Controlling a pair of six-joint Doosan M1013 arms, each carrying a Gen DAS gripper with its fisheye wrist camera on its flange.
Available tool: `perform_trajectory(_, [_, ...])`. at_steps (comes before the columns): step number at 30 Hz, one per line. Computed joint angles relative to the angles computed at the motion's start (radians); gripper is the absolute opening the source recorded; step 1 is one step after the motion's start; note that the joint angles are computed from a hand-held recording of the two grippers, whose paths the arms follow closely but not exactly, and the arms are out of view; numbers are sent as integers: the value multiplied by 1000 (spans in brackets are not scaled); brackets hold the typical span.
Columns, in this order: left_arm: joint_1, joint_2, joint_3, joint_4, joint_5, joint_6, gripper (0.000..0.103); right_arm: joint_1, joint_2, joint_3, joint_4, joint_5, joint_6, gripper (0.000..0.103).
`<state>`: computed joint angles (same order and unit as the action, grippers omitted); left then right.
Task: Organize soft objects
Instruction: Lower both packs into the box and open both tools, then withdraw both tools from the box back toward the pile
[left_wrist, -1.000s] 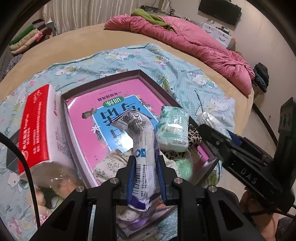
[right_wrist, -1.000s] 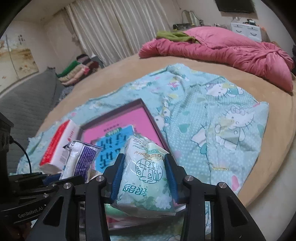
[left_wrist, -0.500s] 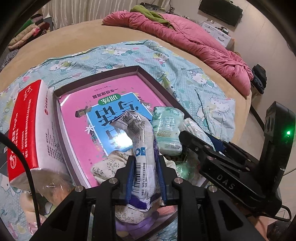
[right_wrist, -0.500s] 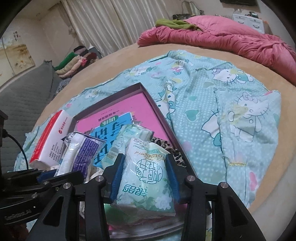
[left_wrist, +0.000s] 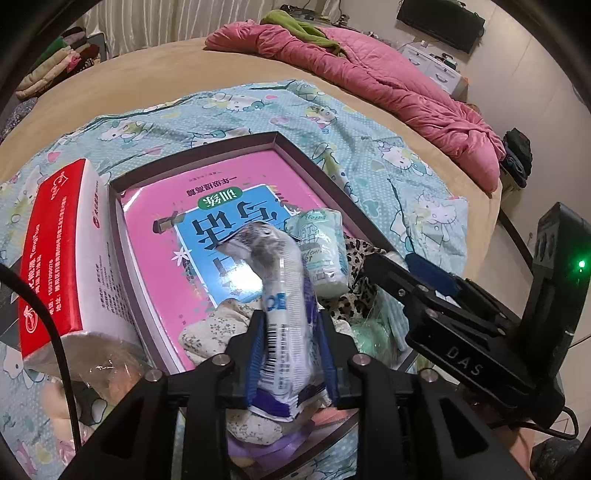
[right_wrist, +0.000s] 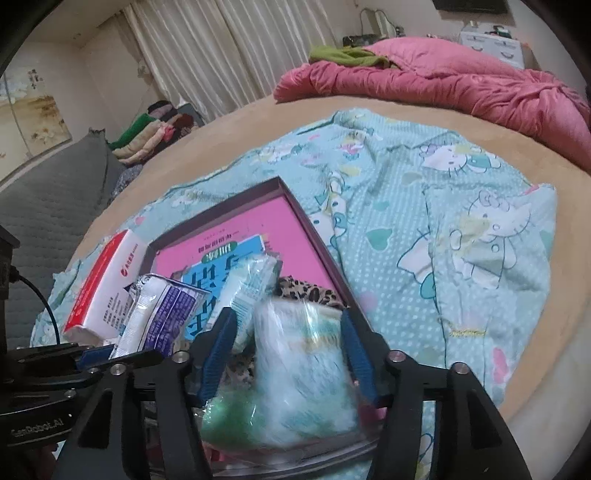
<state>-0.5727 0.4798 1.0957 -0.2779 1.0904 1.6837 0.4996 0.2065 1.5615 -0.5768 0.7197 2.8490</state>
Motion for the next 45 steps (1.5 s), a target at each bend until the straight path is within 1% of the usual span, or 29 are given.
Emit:
perform_trajectory(2, [1,-2,2,1,-1,-1,38,1,0,-1,-2,2,0,68])
perform_trajectory(6, [2,-5,4,2,-1,-4,39,4,-3,0,-21,9,15,69])
perform_trajectory(8, [3,-8,6,6,-5,-8,41,7,-6,2,-41,11,27,70])
perform_trajectory(10, [5,-10,8,1,-7,-8,46,12,-9,2,-68,17,43,71])
perform_trajectory(16, [9,-21,14,8,-17,-13,48,20,-14,1,-99,13,54,73])
perform_trajectory(17, [9,-24,16,12,-20,-15,49,22,-15,2,-103,11,55,74])
perform_trajectory(21, [10,-35,24,25,-30,-23,55,31,-24,5,-141,8,74,77])
perform_trajectory(28, [14,-54,36,37,-43,-24,55,45,-30,4,-180,15,87,78])
perform_trajectory(32, [19,-68,44,44,-56,-29,60,54,-30,-2,-198,21,85,78])
perform_trajectory(36, [23,-78,49,54,-63,-37,62,65,-27,-11,-212,30,75,79])
perform_trajectory(40, [22,-91,58,85,-78,-55,69,72,-27,-16,-213,28,61,79])
perform_trajectory(45, [29,-109,73,99,-93,-65,71,79,-29,-21,-220,30,54,79])
